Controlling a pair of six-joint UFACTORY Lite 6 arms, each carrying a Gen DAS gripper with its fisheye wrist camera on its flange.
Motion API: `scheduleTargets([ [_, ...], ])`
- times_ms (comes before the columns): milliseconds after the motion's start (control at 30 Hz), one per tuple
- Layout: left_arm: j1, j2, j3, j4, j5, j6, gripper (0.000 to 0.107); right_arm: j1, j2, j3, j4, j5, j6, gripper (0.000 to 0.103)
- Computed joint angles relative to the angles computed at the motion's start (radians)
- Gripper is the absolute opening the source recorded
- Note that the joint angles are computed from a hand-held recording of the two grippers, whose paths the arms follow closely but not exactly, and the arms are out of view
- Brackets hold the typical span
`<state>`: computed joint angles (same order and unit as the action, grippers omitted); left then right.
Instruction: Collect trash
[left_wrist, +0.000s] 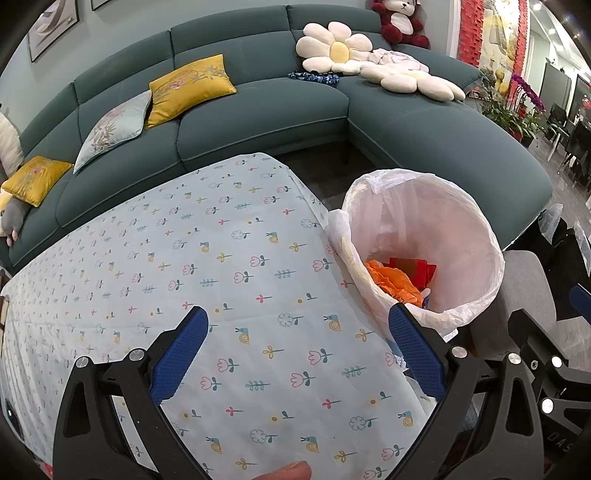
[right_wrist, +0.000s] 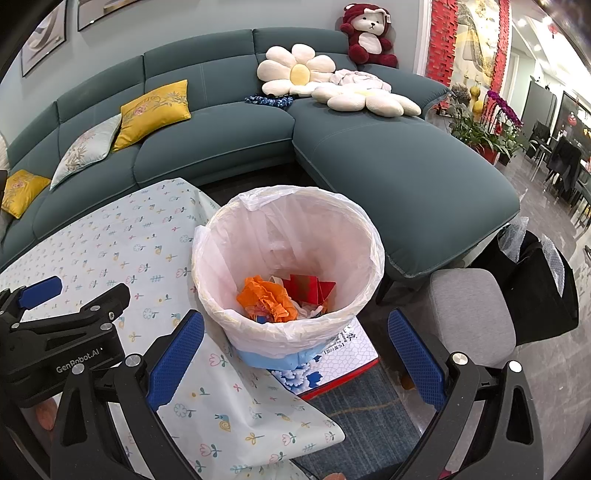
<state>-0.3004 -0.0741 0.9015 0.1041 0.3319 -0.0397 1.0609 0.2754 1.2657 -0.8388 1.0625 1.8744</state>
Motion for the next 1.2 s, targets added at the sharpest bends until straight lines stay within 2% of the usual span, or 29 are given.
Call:
scheduleTargets([
  [633, -0.006, -0.007, -0.008, 0.027, -0.009, -0.028, 0.094, 0.001, 0.003, -0.003, -0.004, -0.005, 0.008, 0.096],
  [1200, -0.039, -0.026, -0.033, 0.141, -0.026, -0.136, 0.093, 0.002, 0.005, 0.000, -0.002, -0.004, 0.009, 0.096],
])
